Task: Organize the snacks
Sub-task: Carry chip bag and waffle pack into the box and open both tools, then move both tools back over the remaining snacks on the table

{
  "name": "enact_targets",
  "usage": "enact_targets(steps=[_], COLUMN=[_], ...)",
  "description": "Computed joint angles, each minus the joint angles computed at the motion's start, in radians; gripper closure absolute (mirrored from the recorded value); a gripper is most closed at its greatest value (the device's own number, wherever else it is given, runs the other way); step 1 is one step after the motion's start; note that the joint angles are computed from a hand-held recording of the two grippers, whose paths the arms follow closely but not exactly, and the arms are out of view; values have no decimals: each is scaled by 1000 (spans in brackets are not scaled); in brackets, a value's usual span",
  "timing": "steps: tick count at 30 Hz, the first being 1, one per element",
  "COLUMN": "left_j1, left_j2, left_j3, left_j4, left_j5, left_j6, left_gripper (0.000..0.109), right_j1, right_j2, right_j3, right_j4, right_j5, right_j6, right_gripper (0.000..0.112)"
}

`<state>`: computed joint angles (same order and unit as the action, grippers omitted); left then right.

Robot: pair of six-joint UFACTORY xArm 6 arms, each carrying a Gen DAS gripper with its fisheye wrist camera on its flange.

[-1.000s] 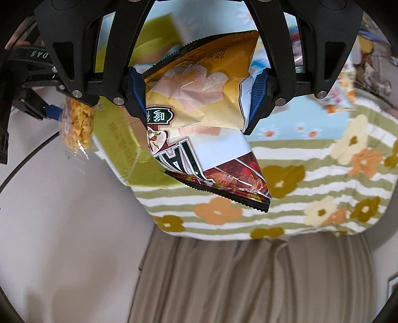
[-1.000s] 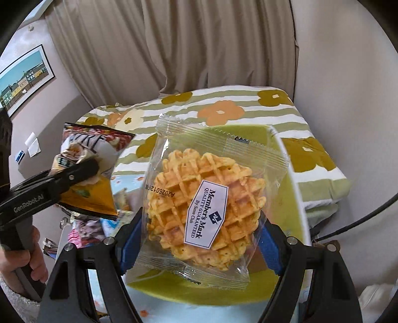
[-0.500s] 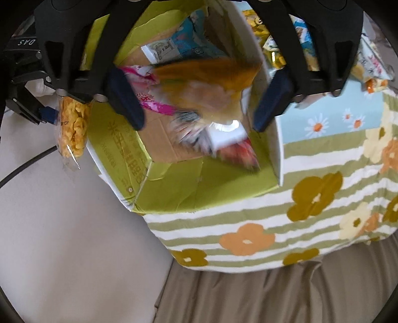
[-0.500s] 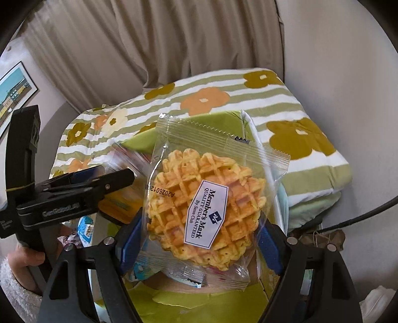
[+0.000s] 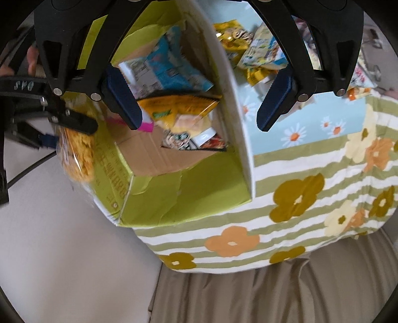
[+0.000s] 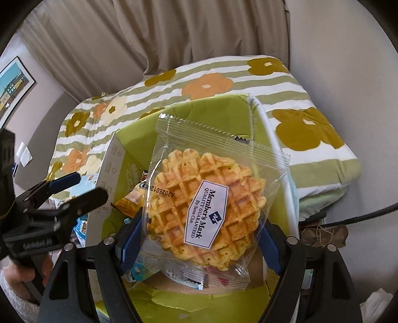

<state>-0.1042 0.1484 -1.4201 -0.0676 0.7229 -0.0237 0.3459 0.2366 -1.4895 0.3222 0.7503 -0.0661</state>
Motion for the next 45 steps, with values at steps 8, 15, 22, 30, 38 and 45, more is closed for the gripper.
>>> enact_targets(steps=[8, 15, 22, 30, 38, 45], left_j1=[25, 23, 14, 13, 107, 330], left_j2=[-90, -192, -306, -473, -676, -797], left_j3=[101, 204, 299, 417, 561, 665], left_j4=[-72, -29, 17, 136, 256, 94], left_j5=[0, -29, -61, -75, -21, 3], left_j6=[23, -29, -105, -264, -348, -166], left_gripper=[16, 16, 16, 16, 14, 13], right_j1=[4, 11, 12, 52, 134, 250], right_j2=[-13, -124, -200, -264, -274, -243], right_j3=[35, 158, 198, 218, 221, 202], right_j4=[-27, -23, 18, 101, 222, 183], right_j5=[-98, -110, -85, -101, -114, -157], right_j6=[30, 4, -46, -187, -287, -242], right_gripper=[14, 14, 14, 14, 14, 14])
